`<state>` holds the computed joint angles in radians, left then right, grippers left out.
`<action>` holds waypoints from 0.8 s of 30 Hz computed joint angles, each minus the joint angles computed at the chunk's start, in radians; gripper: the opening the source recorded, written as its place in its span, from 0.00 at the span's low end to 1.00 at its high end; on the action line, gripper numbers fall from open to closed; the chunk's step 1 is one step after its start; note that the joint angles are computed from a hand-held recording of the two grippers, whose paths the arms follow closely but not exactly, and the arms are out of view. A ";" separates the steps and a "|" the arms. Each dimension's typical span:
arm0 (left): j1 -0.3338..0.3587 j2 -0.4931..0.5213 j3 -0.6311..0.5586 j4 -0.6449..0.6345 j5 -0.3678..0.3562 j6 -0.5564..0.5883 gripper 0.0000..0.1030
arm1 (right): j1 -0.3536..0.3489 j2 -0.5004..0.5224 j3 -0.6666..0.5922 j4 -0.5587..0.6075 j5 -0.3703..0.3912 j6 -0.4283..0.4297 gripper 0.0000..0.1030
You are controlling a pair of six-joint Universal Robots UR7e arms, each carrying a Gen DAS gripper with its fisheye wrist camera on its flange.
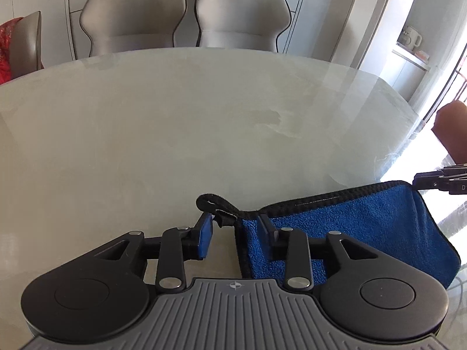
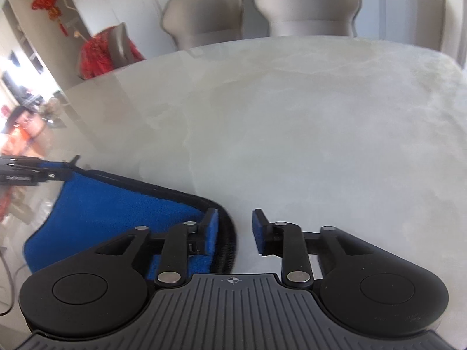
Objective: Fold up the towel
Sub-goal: 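Open both grippers and release the flattened towel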
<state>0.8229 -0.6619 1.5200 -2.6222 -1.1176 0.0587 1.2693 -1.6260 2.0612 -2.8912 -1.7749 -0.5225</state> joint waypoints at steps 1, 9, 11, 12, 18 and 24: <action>-0.007 -0.013 0.019 -0.014 0.010 0.000 0.37 | 0.013 -0.006 0.008 -0.019 -0.010 0.002 0.28; -0.063 -0.094 0.190 -0.113 -0.134 -0.048 0.48 | 0.089 -0.043 0.109 -0.038 0.066 0.089 0.47; -0.072 -0.097 0.217 -0.099 -0.164 -0.074 0.48 | 0.099 -0.030 0.132 -0.036 0.066 0.116 0.48; -0.076 -0.098 0.229 -0.093 -0.177 -0.086 0.48 | 0.105 -0.023 0.143 -0.035 0.063 0.130 0.48; -0.078 -0.123 0.279 -0.056 -0.173 -0.183 0.49 | 0.089 -0.033 0.195 -0.037 0.035 0.222 0.49; -0.072 -0.143 0.295 -0.053 -0.148 -0.151 0.48 | 0.037 -0.087 0.234 -0.051 0.081 0.263 0.49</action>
<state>0.7511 -0.8048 1.8152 -2.6753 -1.2657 -0.0924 1.3068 -1.7128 2.2954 -2.9422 -1.6942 -0.2598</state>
